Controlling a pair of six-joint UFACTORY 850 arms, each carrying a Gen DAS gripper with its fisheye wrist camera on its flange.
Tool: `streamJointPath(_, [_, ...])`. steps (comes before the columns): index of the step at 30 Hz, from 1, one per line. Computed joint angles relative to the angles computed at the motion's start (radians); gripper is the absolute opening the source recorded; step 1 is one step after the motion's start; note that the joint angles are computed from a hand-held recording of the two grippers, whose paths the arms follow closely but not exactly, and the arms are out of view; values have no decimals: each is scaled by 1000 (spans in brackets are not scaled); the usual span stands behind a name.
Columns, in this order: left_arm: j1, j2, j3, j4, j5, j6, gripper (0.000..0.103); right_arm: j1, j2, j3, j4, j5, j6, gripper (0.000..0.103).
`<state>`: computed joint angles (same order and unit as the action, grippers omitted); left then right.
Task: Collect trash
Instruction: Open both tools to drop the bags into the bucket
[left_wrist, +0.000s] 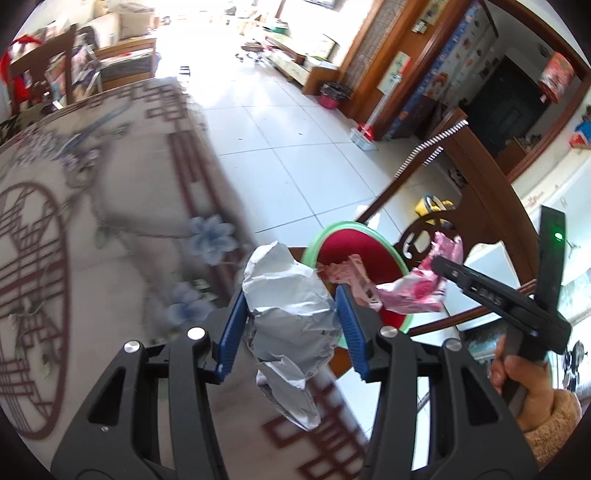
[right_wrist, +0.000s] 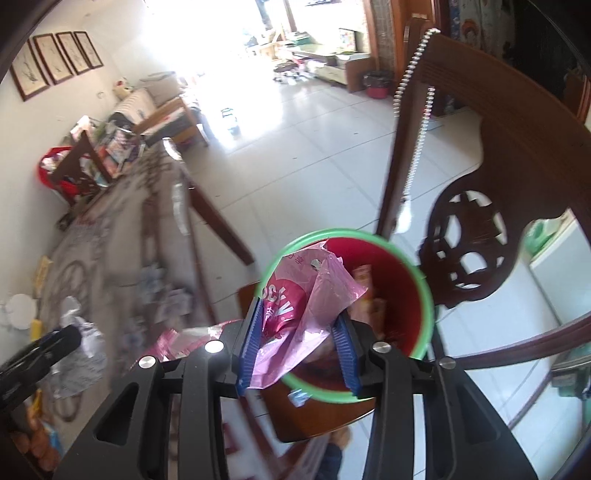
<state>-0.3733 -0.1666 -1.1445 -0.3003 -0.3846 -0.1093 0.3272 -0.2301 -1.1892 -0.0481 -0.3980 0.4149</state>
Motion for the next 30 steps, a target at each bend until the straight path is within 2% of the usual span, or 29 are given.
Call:
streamJointPath(3, [-21, -51, -56, -48, -14, 69, 47, -19, -11, -2, -44, 11, 32, 52])
streamJointPath(8, [-59, -162, -183, -80, -27, 151, 47, -62, -24, -3, -40, 30, 37, 74])
streamJointPath(15, [-97, -312, -358, -131, -73, 250, 47, -120, -7, 22, -28, 46, 70, 78])
streamJointPath(19, [-111, -363, -416, -144, -101, 278, 49, -136, 10, 36, -59, 46, 122, 78])
streamJointPath(21, [-113, -383, -439, -165, -122, 295, 55, -134, 19, 43, -101, 46, 165, 79])
streamJointPath(22, [-115, -390, -445, -173, -127, 300, 62, -133, 21, 45, -119, 47, 181, 79])
streamJointPath(24, [-116, -385, -436, -203, -122, 325, 71, -129, 30, 51, -152, 43, 215, 79])
streamJointPath(30, [-102, -331, -377, -284, -116, 417, 86, -91, 57, 63, -274, 25, 352, 79])
